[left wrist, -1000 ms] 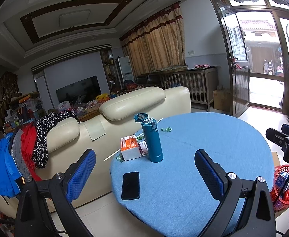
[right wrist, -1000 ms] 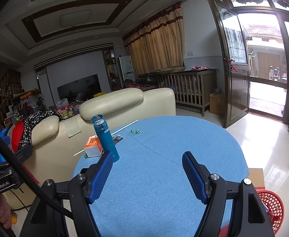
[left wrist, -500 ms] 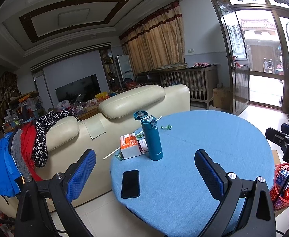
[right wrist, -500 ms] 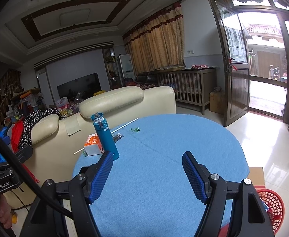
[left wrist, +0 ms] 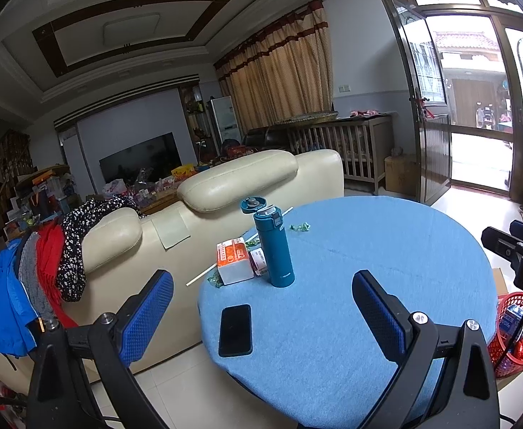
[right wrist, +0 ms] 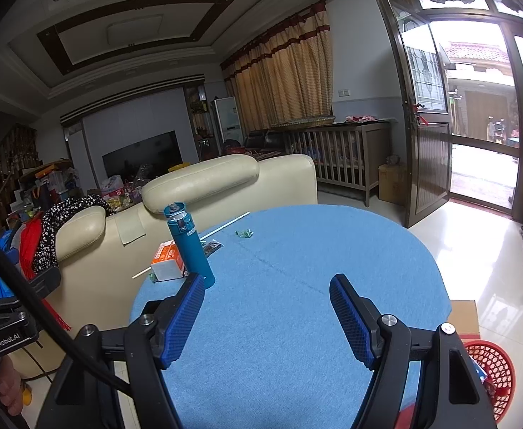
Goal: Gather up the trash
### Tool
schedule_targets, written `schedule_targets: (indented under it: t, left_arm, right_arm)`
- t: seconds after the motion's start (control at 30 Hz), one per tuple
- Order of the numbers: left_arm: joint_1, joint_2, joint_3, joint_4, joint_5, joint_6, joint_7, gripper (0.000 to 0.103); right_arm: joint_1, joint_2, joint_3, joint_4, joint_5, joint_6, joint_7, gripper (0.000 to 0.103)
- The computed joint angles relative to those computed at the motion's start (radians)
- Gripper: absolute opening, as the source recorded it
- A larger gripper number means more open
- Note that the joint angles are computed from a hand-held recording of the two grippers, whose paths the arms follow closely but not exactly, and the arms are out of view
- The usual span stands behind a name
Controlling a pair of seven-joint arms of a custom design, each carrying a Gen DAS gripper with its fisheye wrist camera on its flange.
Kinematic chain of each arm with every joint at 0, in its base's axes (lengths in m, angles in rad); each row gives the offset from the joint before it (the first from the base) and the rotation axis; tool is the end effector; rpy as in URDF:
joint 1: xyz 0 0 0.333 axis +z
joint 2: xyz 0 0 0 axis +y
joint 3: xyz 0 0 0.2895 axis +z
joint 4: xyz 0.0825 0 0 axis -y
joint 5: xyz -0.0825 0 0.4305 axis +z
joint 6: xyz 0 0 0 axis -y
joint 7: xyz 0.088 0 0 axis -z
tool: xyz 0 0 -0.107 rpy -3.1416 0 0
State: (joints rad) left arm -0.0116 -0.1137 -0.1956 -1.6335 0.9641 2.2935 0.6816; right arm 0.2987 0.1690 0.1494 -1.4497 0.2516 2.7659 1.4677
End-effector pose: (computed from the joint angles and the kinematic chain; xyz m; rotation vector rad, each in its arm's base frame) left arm 0.6019 -0.1161 0.7277 -1.6109 1.1839 -0.5224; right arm 0.6373 0.2827 0.7021 -1.6565 1.1489 -0.5264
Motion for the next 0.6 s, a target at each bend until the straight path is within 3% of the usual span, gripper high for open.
schedule_targets:
  t: [0.6]
  left_arm:
    - [-0.008, 0.038, 0.011, 0.027, -0.029, -0.002, 0.014, 0.100]
  right_arm:
    - [0.003, 0.036, -0.004, 0.044, -0.030, -0.032, 0.016, 0.076]
